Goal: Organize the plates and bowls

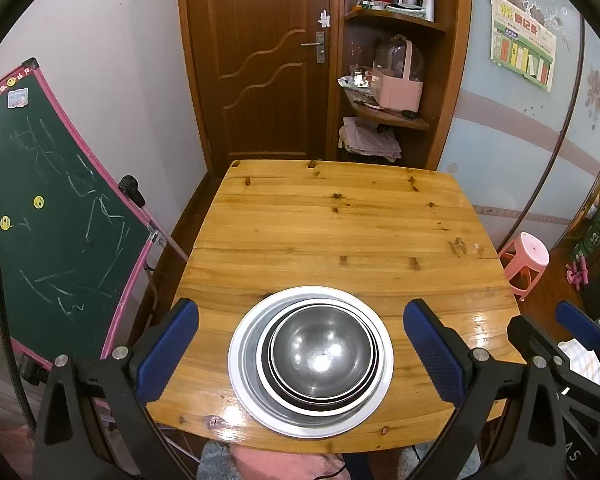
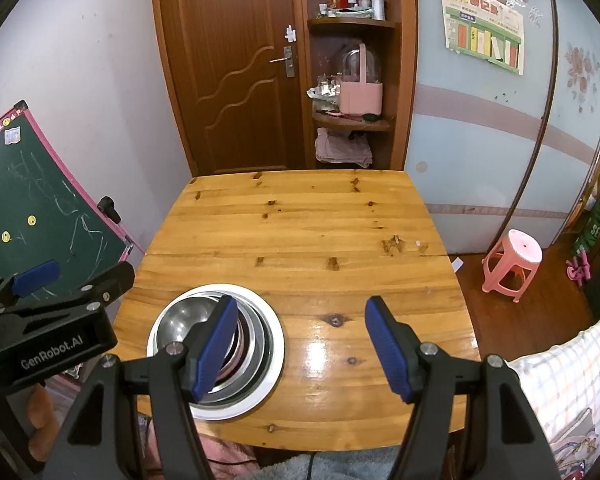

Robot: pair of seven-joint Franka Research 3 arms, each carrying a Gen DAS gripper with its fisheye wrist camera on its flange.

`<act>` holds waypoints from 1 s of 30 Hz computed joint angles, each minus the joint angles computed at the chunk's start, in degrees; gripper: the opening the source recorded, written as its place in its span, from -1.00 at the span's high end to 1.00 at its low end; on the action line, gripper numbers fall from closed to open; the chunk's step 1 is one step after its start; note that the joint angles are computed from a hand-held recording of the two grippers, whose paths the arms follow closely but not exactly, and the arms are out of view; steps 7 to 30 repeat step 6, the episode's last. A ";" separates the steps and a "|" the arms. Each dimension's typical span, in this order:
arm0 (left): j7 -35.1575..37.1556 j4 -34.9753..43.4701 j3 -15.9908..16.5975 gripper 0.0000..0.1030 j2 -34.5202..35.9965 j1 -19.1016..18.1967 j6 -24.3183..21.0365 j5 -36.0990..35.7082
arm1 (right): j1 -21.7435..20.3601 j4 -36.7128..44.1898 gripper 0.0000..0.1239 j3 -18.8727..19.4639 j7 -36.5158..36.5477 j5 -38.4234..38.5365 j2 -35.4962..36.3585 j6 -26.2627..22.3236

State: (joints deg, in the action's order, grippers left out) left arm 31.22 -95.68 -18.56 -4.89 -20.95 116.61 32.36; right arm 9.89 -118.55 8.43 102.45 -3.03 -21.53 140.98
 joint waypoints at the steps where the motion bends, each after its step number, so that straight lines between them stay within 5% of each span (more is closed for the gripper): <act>1: -0.04 -0.09 0.01 -0.98 -0.05 -0.01 -0.06 -0.15 | 0.05 -0.02 -0.07 -0.06 -0.02 0.15 0.06 -0.01; 30: 0.24 -0.21 0.11 -0.98 -0.14 0.14 -0.23 -0.35 | 0.13 -0.22 -0.07 -0.16 -0.05 0.39 -0.03 0.06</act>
